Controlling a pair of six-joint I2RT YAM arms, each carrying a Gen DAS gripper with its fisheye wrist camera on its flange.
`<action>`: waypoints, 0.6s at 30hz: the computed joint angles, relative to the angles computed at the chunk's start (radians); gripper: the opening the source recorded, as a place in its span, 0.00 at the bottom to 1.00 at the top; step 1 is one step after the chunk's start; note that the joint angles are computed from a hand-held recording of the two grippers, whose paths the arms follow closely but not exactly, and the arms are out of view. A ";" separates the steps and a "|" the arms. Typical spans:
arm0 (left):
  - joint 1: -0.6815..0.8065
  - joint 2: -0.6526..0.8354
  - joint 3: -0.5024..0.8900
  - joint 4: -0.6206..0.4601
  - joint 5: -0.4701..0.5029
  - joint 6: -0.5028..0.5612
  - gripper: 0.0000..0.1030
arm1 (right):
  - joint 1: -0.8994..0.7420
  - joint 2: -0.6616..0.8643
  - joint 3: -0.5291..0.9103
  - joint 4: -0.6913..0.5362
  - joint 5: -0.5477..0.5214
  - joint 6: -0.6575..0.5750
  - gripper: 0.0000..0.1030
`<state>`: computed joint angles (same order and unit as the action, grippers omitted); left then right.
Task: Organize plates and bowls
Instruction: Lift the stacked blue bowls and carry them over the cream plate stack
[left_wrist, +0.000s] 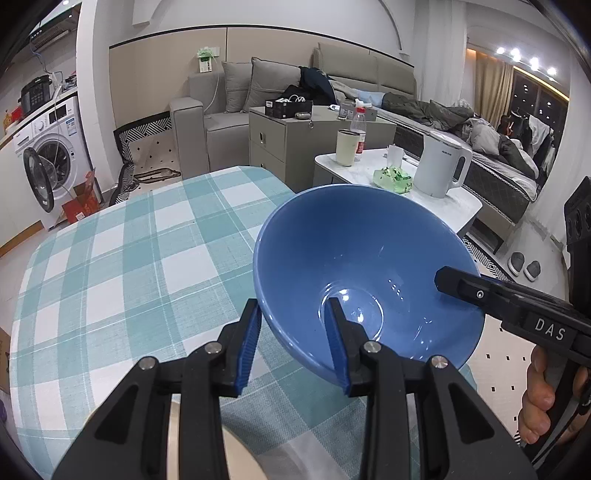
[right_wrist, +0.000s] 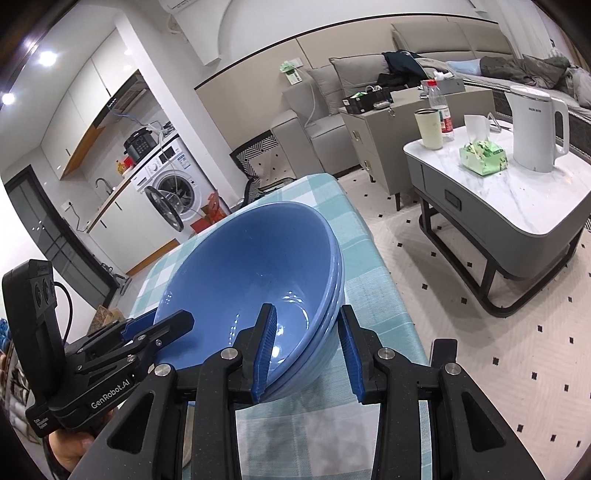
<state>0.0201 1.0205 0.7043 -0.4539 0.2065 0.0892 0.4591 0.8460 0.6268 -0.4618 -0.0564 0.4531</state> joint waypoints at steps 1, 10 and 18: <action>0.009 -0.011 -0.002 -0.005 0.005 0.004 0.33 | 0.016 -0.002 0.004 -0.003 0.012 0.003 0.34; 0.132 -0.111 -0.025 -0.071 0.070 0.057 0.33 | 0.196 -0.003 0.050 -0.031 0.139 0.053 0.34; 0.260 -0.165 -0.028 -0.134 0.139 0.106 0.33 | 0.353 0.041 0.092 -0.040 0.241 0.097 0.34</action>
